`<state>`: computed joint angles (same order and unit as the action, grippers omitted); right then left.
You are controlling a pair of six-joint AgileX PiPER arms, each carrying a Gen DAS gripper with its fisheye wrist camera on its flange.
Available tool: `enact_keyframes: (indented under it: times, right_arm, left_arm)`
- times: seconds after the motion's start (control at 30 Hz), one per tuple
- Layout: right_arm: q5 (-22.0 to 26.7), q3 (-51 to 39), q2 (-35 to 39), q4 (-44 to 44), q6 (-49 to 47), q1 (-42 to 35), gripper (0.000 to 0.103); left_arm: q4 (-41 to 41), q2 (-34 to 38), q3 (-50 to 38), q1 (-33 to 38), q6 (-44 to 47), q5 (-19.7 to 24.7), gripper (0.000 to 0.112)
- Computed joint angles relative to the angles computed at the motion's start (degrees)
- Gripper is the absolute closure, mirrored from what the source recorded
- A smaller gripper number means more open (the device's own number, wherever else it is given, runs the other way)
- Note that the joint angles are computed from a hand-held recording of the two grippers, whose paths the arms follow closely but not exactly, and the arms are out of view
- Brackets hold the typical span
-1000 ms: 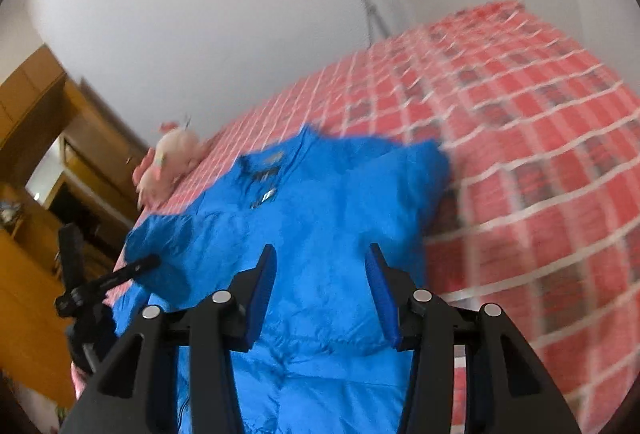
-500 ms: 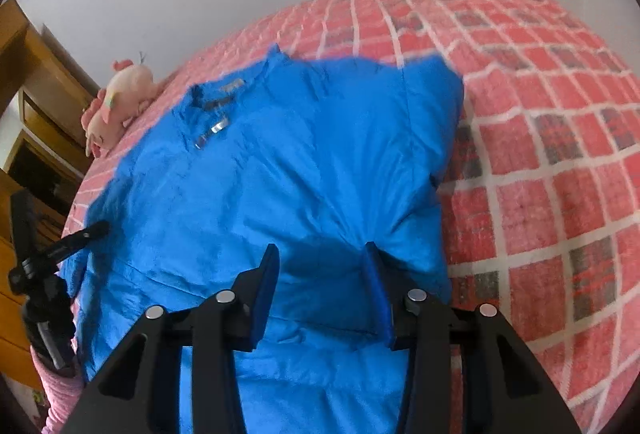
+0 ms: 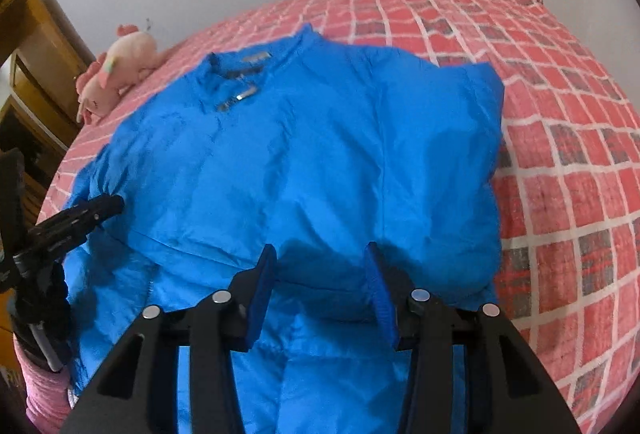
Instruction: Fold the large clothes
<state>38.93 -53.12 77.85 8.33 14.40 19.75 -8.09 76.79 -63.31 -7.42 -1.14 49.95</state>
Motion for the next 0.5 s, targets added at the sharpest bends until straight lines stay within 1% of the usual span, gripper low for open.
enact_keyframes:
  times: [0.07,0.17,0.23,0.3,0.33,0.37,0.4,0.43,0.47,0.5]
  right_arm:
    - [-0.36,0.26,0.67,0.65,-0.63,-0.30,0.058]
    - [-0.97,0.51,0.96,-1.51,1.19,0.70,0.058]
    - [-1.17,0.75,0.37,-0.39,0.34,0.28,0.057]
    - [-0.06,0.62,-1.34,1.26,-0.87,-0.46,0.056]
    - [0.50,0.41,-2.99,2.72,-2.23,-0.69,0.052]
    - [0.53,0.47,-4.82,2.48,-2.00,-0.13,0.049]
    - [1.06,0.24,-7.03,-0.04,0.14,1.21,0.043]
    - [2.01,-0.24,-8.20,-4.39,4.33,3.19,0.039]
    - [3.89,-0.89,-9.17,-8.68,8.49,5.29,0.038]
    - [4.78,-1.08,-9.42,-10.68,10.84,6.50,0.037]
  left_arm:
    - [-2.04,0.49,0.57,1.21,2.43,-0.23,0.060]
    - [0.30,0.59,1.14,-0.18,0.89,-1.35,0.060]
    - [0.27,0.70,0.61,-0.23,0.70,-0.94,0.060]
    - [-1.19,0.34,-0.58,0.80,1.50,1.16,0.060]
    - [-2.95,-0.67,-1.50,2.27,2.43,3.32,0.060]
    - [-5.15,-2.27,-1.99,4.12,4.26,4.97,0.056]
    - [-6.66,-4.47,-2.35,6.22,5.79,6.40,0.053]
    - [-6.23,-6.30,-2.50,7.49,5.51,7.11,0.047]
    - [-5.31,-8.39,-2.55,9.00,5.08,7.77,0.044]
    - [-4.70,-10.35,-2.57,11.04,5.51,8.44,0.043]
